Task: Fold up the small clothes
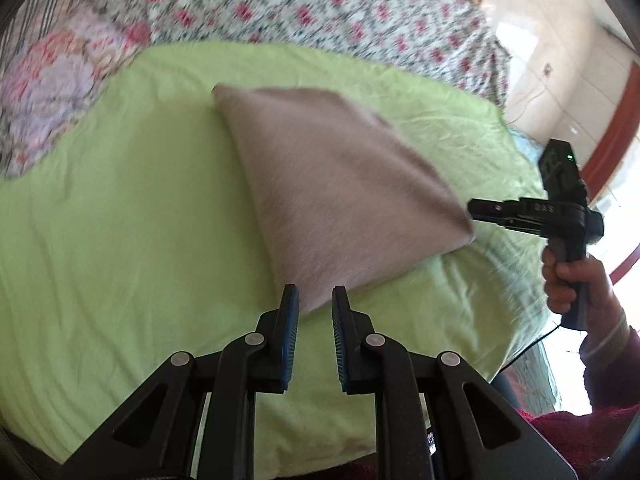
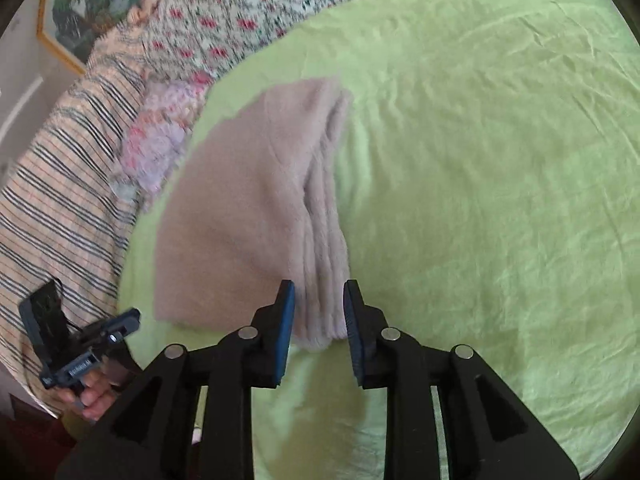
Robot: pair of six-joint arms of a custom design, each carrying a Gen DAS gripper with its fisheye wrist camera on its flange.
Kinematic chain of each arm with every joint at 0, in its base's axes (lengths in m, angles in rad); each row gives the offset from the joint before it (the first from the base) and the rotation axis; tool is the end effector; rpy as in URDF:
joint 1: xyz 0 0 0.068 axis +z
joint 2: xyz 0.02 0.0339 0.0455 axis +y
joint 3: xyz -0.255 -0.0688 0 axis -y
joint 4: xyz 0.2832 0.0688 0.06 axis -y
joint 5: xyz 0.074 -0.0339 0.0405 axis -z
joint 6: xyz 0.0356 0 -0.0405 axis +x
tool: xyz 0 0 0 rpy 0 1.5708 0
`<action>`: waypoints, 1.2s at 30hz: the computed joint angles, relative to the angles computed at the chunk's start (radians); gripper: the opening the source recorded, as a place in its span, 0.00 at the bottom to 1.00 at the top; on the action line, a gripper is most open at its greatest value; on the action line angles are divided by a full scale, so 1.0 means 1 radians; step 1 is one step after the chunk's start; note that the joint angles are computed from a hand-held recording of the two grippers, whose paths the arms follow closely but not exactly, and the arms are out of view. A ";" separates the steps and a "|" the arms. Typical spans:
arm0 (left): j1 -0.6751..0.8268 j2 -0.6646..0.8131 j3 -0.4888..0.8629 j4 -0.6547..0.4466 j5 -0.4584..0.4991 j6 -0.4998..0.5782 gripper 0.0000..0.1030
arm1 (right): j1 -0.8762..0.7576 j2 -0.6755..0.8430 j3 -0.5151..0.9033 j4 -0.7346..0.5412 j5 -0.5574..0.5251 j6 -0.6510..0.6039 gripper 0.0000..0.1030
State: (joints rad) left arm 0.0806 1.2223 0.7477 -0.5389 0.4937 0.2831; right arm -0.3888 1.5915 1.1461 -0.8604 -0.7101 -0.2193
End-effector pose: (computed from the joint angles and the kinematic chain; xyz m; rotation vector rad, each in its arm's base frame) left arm 0.2684 0.0048 0.1877 0.4266 2.4382 -0.4841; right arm 0.3171 -0.1048 0.2031 0.0910 2.5702 0.8062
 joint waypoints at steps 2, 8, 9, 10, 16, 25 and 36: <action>-0.027 0.025 0.028 0.022 0.022 -0.018 0.17 | 0.013 0.048 0.045 0.029 -0.028 0.046 0.28; -0.167 0.160 0.091 0.118 0.007 -0.081 0.21 | 0.088 0.300 0.241 0.133 -0.085 0.210 0.30; -0.184 0.200 0.107 0.123 0.000 -0.087 0.21 | 0.100 0.344 0.280 0.134 -0.093 0.228 0.30; -0.196 0.230 0.115 0.128 -0.005 -0.089 0.21 | 0.113 0.391 0.325 0.120 -0.097 0.227 0.30; -0.235 0.359 0.150 0.149 -0.050 -0.100 0.19 | 0.155 0.402 0.403 0.149 0.031 0.207 0.07; -0.243 0.356 0.158 0.126 -0.035 -0.093 0.20 | 0.154 0.356 0.316 0.188 0.146 0.224 0.16; -0.105 0.226 0.176 0.129 0.012 -0.163 0.27 | 0.177 0.085 0.124 0.168 0.083 0.130 0.16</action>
State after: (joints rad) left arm -0.0244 1.4485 0.9238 -0.4095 0.5057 0.1202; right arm -0.2123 1.6770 1.2703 -0.6924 -0.6271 -0.0893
